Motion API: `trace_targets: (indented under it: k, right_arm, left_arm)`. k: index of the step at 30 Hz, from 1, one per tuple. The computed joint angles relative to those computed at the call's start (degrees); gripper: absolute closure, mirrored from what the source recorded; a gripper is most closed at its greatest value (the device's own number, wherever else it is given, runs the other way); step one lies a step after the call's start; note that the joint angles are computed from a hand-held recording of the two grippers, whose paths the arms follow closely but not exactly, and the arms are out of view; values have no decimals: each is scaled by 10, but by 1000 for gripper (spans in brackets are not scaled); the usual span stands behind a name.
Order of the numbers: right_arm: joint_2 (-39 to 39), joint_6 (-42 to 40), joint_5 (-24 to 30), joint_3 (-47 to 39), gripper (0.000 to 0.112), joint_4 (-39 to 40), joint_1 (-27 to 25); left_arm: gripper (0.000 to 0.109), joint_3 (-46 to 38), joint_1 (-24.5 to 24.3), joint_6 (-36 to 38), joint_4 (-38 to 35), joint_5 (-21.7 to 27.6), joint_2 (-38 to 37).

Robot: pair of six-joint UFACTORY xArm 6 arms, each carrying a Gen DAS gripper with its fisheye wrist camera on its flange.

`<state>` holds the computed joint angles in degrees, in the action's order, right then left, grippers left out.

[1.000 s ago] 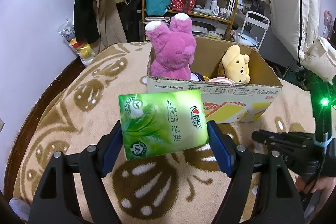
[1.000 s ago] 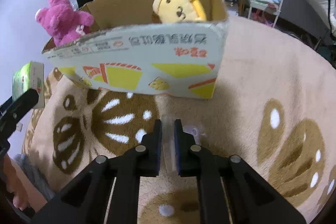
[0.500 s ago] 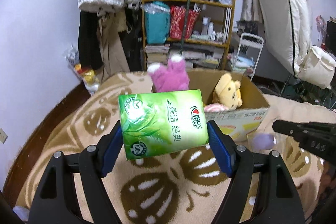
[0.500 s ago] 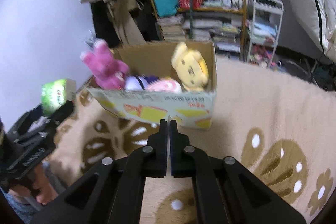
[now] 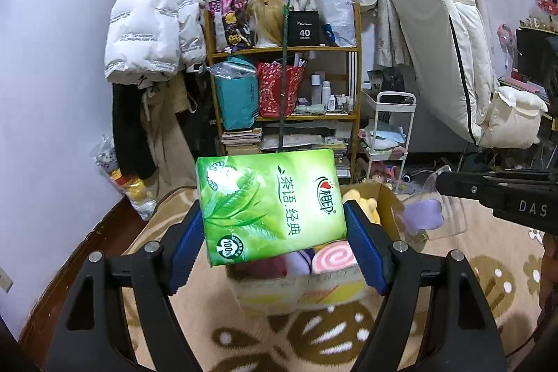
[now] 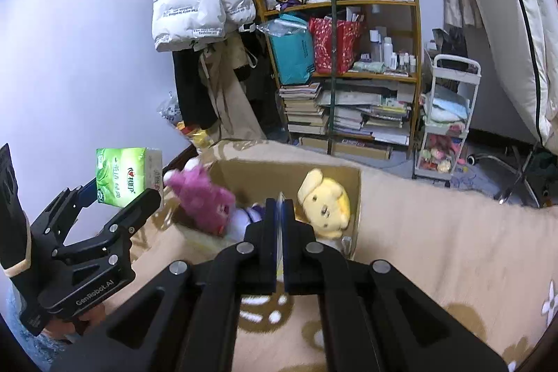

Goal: Organize soft objects

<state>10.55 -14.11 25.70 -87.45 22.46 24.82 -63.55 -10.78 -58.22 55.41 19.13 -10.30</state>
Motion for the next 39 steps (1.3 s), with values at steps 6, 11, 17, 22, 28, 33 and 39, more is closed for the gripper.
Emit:
trace_targets:
  k: [6, 11, 17, 22, 28, 33, 39]
  right_arm:
    - [51, -23, 7, -63, 109, -5, -6]
    - [79, -45, 3, -76, 109, 30, -14]
    - [115, -64, 27, -99, 109, 62, -25]
    - [139, -71, 49, -116, 108, 89, -32]
    - [149, -85, 73, -123, 107, 99, -34]
    - [134, -95, 66, -107, 104, 109, -32]
    - [101, -96, 45, -66, 102, 121, -30]
  left_arm:
    - [32, -60, -2, 21, 0, -13, 66]
    - [32, -89, -8, 44, -29, -12, 108]
    - [31, -121, -19, 97, -51, 9, 150]
    - [30, -144, -27, 118, -68, 44, 178]
    - [13, -137, -21, 88, -53, 37, 172]
    - [12, -124, -17, 77, -61, 45, 153]
    - [11, -89, -11, 51, -52, 58, 109]
